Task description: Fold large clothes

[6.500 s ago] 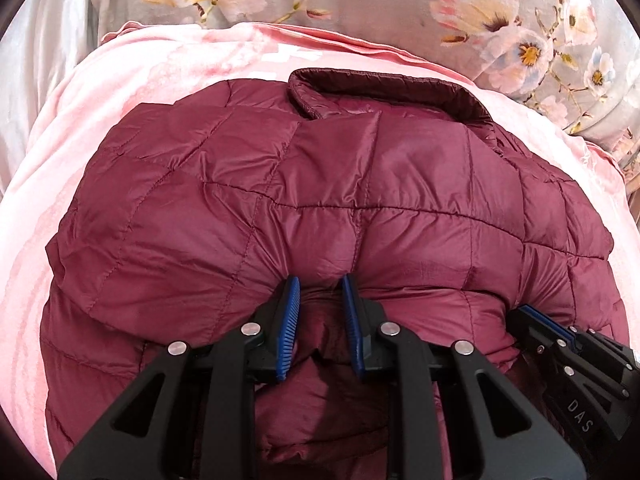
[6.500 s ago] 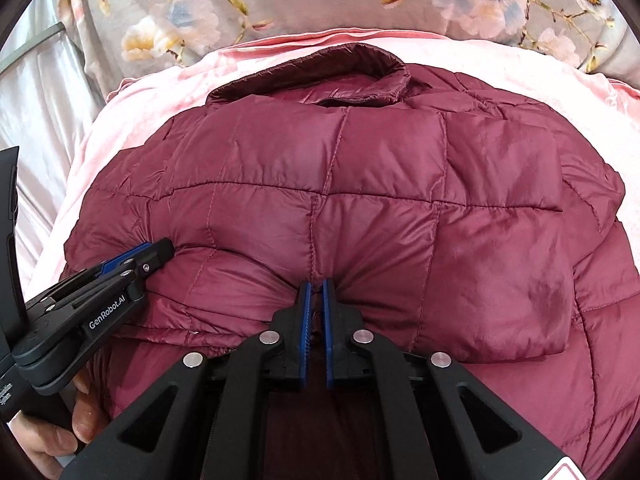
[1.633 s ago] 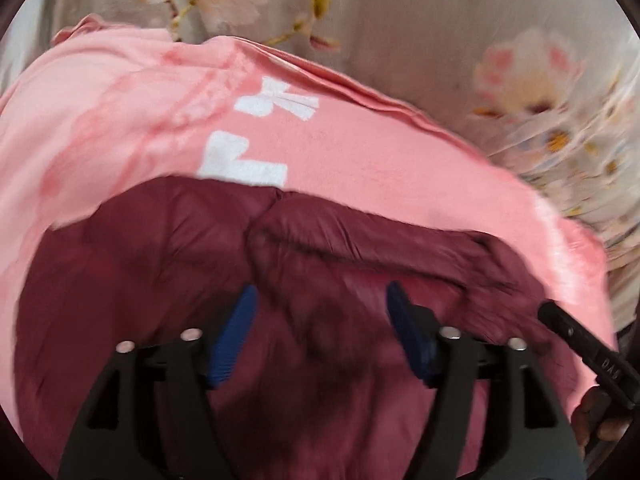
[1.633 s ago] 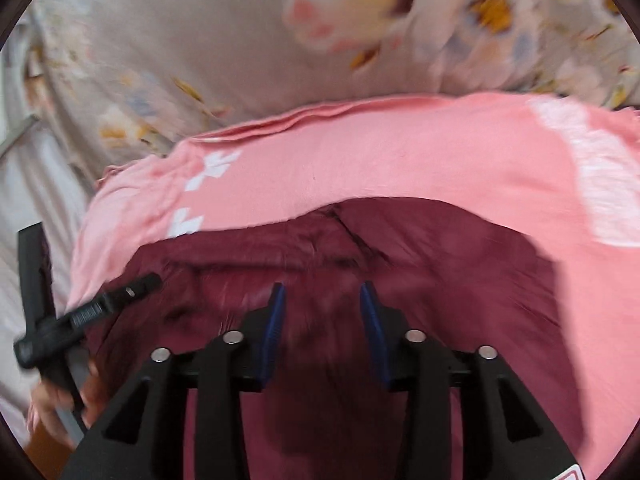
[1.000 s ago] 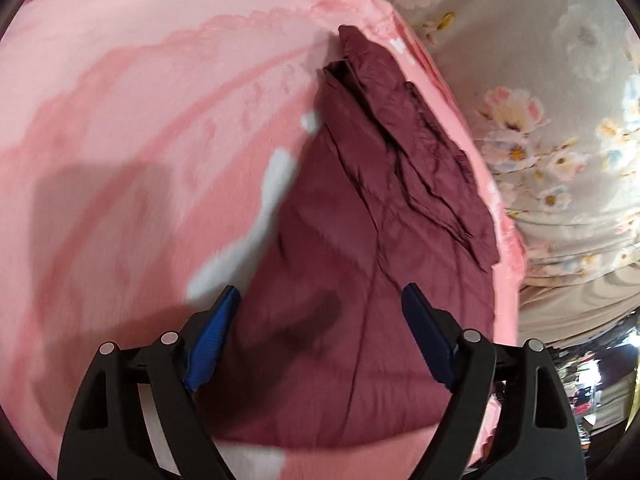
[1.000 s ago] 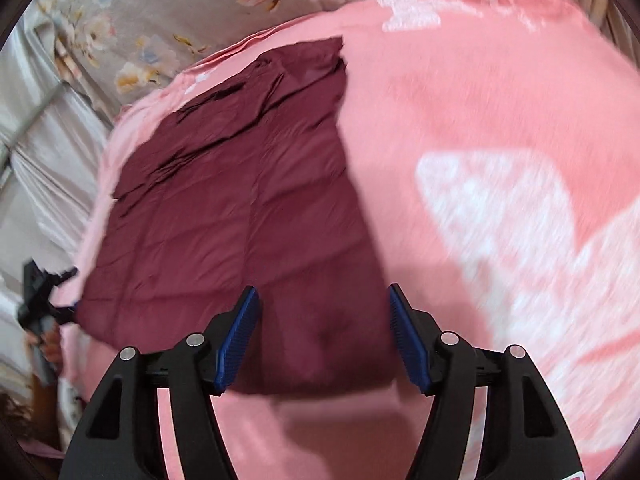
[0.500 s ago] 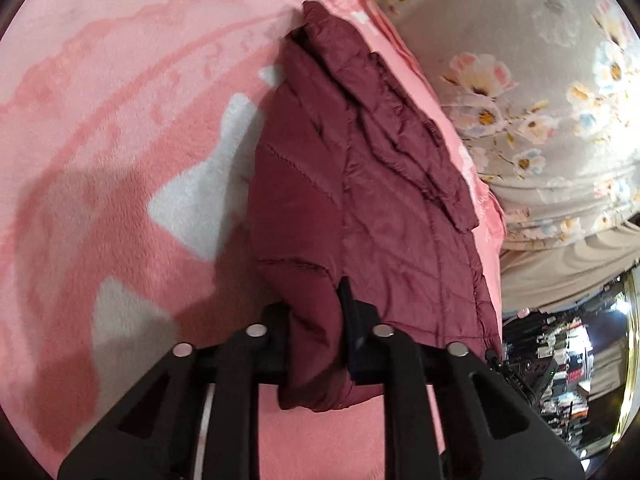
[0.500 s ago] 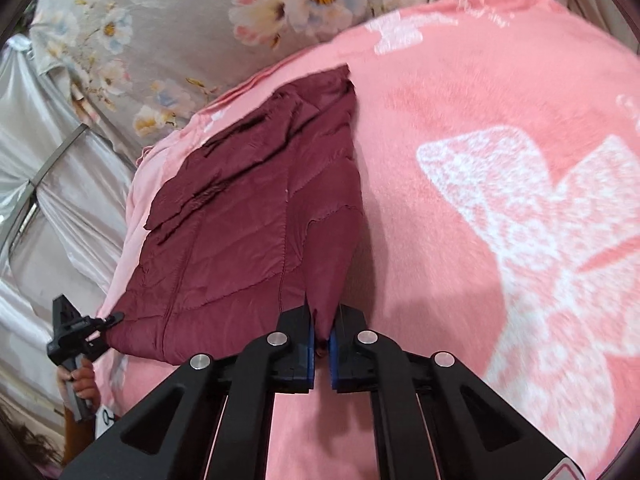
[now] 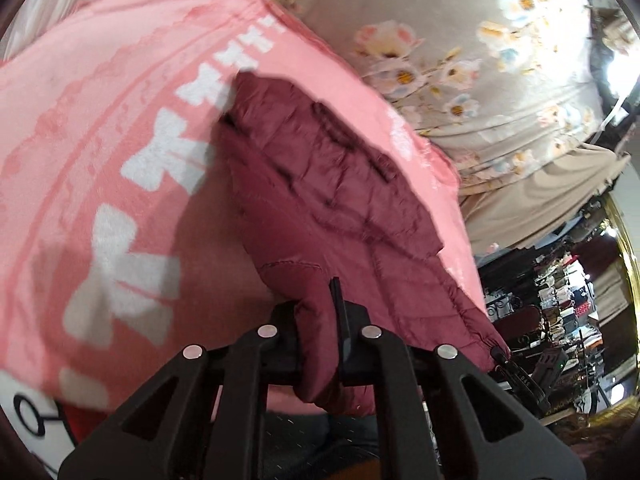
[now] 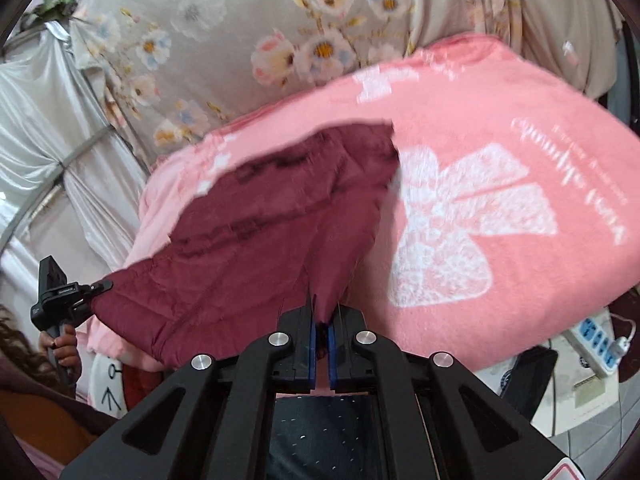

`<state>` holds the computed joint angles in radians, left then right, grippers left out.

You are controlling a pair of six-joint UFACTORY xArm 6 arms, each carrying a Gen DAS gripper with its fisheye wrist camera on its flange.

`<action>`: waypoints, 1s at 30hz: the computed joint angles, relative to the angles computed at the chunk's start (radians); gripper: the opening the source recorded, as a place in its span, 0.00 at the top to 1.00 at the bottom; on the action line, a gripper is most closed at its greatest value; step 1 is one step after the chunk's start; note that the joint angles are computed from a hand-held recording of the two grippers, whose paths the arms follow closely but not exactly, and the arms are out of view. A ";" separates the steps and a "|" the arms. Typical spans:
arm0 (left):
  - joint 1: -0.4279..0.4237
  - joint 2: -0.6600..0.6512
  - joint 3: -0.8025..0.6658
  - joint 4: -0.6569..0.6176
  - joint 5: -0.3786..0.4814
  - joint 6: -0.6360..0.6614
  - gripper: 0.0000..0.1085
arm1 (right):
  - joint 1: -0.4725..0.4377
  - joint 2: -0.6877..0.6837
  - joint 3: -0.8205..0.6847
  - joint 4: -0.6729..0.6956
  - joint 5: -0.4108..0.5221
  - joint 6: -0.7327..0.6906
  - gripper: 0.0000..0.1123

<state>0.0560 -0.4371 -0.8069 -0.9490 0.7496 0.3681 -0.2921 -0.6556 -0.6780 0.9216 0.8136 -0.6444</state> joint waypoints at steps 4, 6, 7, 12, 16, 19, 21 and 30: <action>0.000 -0.072 -0.029 0.005 -0.020 -0.029 0.93 | -0.031 0.008 -0.076 0.112 0.007 -0.038 0.97; -0.017 -0.057 -0.075 0.010 -0.068 -0.011 0.93 | -0.038 0.093 -0.168 0.194 -0.004 -0.083 0.97; -0.022 -0.039 -0.099 0.019 -0.090 -0.002 0.93 | -0.042 0.150 -0.224 0.229 -0.010 -0.102 0.97; -0.064 0.222 -0.340 0.093 -0.188 -0.009 0.93 | 0.048 0.466 -0.515 0.232 -0.132 -0.076 0.97; -0.083 0.463 -0.560 0.283 -0.226 -0.140 0.92 | 0.119 0.724 -0.751 0.077 -0.233 0.081 0.97; -0.092 0.654 -0.739 0.494 -0.217 -0.304 0.92 | 0.151 0.942 -0.958 -0.083 -0.237 0.262 0.97; -0.088 0.771 -0.851 0.561 -0.181 -0.360 0.92 | 0.163 1.030 -1.035 -0.144 -0.231 0.331 0.97; -0.078 1.134 -1.221 0.684 -0.026 -0.484 0.91 | 0.183 1.325 -1.317 -0.341 -0.174 0.524 0.98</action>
<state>-0.0215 0.6970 -2.0277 -0.2649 0.7238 -0.1161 -0.1088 0.6697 -1.9955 0.5809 0.6392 -0.1208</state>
